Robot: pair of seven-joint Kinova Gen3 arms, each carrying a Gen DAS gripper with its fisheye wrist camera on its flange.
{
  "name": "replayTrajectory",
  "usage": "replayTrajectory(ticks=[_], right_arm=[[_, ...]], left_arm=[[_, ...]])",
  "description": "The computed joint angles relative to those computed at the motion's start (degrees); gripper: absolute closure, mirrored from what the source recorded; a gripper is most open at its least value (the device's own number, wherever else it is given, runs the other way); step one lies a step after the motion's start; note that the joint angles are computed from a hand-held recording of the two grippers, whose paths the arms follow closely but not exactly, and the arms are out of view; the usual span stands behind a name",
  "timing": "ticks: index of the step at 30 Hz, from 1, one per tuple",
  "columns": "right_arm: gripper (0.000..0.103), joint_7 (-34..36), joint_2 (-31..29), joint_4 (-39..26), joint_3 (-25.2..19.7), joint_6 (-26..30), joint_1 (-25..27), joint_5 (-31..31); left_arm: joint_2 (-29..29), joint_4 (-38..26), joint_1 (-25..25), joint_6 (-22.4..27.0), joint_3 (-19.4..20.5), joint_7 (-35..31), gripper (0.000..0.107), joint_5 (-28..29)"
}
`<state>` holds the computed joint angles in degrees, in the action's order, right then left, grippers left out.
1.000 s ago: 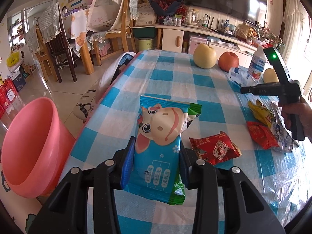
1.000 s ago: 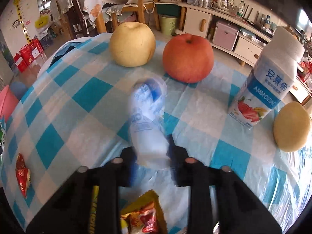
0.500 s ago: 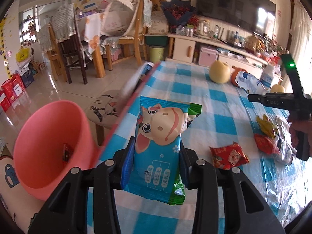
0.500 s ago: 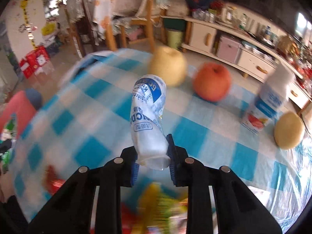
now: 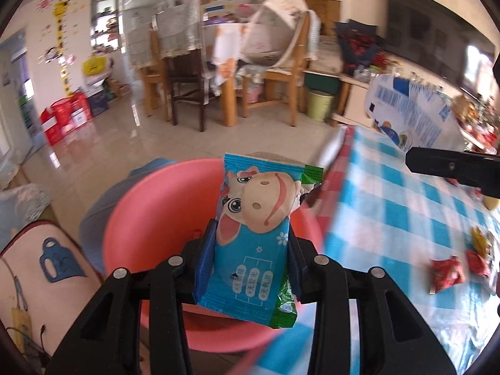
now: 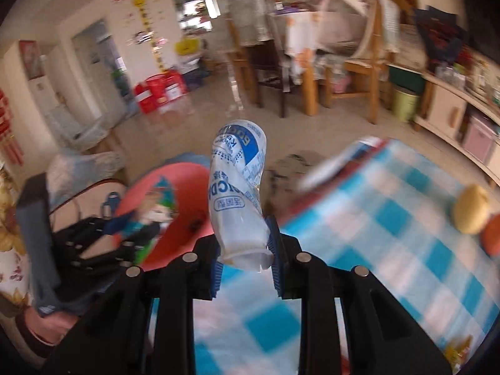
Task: Collect trash
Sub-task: 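Carry both items to the pink basin and open both tools to drop them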
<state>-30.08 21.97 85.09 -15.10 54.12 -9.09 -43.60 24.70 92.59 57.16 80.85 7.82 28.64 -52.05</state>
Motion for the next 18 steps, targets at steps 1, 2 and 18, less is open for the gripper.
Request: replayTrajectory(ticks=[1, 2, 18], right_arm=[[0.076, -0.92, 0.19, -0.17, -0.32, -0.26, -1.32, 0.35], [0.076, -1.96, 0.52, -0.41, -0.69, -0.42, -2.62, 0.59], [0.014, -4.56, -6.32, 10.02, -1.11, -10.28, -4.79, 1.93]], left_arm=[[-0.58, 1.26, -0.20, -0.33, -0.13, 0.72, 0.067, 0.32], [-1.13, 2.44, -0.51, -0.71, -0.15, 1.32, 0.067, 0.53], [-2.95, 9.04, -0.23, 2.18, 3.37, 8.60, 0.029, -0.48]])
